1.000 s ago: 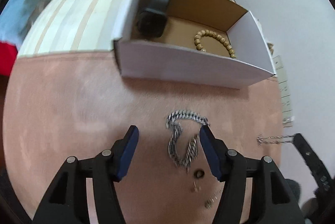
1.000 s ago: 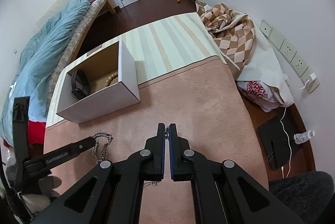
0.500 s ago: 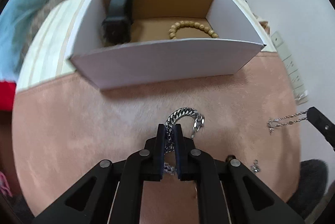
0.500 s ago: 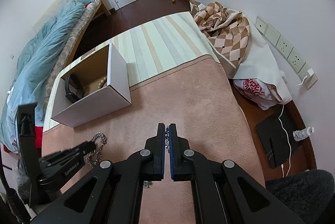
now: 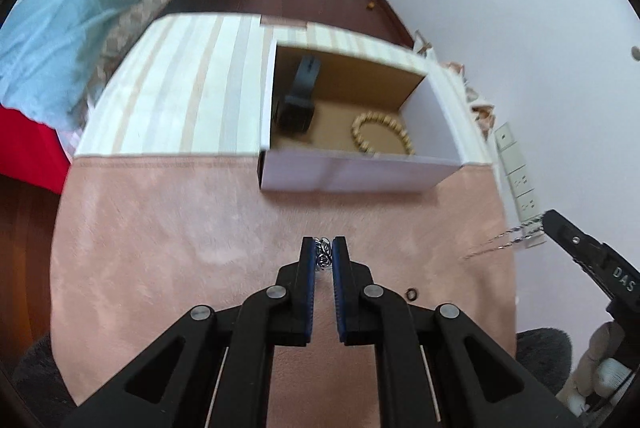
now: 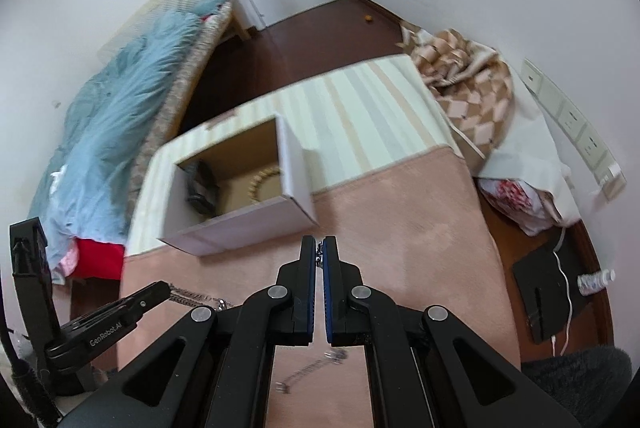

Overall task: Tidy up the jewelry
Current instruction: 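Lower the chain bracelet and necklace into the white box and open both grippers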

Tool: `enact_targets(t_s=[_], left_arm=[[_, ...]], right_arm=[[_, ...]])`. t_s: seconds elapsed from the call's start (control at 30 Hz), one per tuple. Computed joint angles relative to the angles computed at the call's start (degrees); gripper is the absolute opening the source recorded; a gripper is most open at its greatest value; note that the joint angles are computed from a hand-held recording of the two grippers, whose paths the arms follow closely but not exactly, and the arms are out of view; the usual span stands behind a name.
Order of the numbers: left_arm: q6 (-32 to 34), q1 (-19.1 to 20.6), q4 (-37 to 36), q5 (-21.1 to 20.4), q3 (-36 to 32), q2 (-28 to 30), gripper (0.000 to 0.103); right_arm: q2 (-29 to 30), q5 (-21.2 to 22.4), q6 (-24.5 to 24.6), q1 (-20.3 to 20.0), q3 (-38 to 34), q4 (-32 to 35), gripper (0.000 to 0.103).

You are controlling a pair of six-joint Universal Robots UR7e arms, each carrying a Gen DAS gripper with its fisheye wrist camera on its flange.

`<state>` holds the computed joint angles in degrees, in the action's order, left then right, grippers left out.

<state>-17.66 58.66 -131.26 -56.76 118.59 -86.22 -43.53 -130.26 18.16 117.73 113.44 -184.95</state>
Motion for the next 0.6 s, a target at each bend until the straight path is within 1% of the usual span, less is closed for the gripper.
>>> enact_targets(t_s=[0.2, 0.27, 0.33, 0.47, 0.6], left_arm=[[1.7, -1.9, 0.0, -1.5, -4.2, -1.1, 0.005], [2.6, -2.1, 0.3, -2.3, -6.6, -0.6, 0.005], [3.6, -2.6, 0.0, -2.3, -8.7, 0.1, 0.005], [6.0, -2.5, -0.7, -2.2, -13.1, 2.8, 0.005], [7.2, -0.8, -0.3, -3.5, -16.7, 6.7, 0.005]], right_arm=[[-0.4, 5.4, -2.8, 1.4, -5.7, 3.9, 0.003], [-0.2, 7.4, -4.2, 1.7, -8.6, 5.9, 0.003], [0.2, 9.2, -5.0, 1.7, -11.1, 7.7, 0.003], [1.8, 12.1, -7.1, 1.3, -17.4, 12.7, 0.003], [4.2, 13.7, -7.6, -0.3, -23.9, 19.4, 0.003]])
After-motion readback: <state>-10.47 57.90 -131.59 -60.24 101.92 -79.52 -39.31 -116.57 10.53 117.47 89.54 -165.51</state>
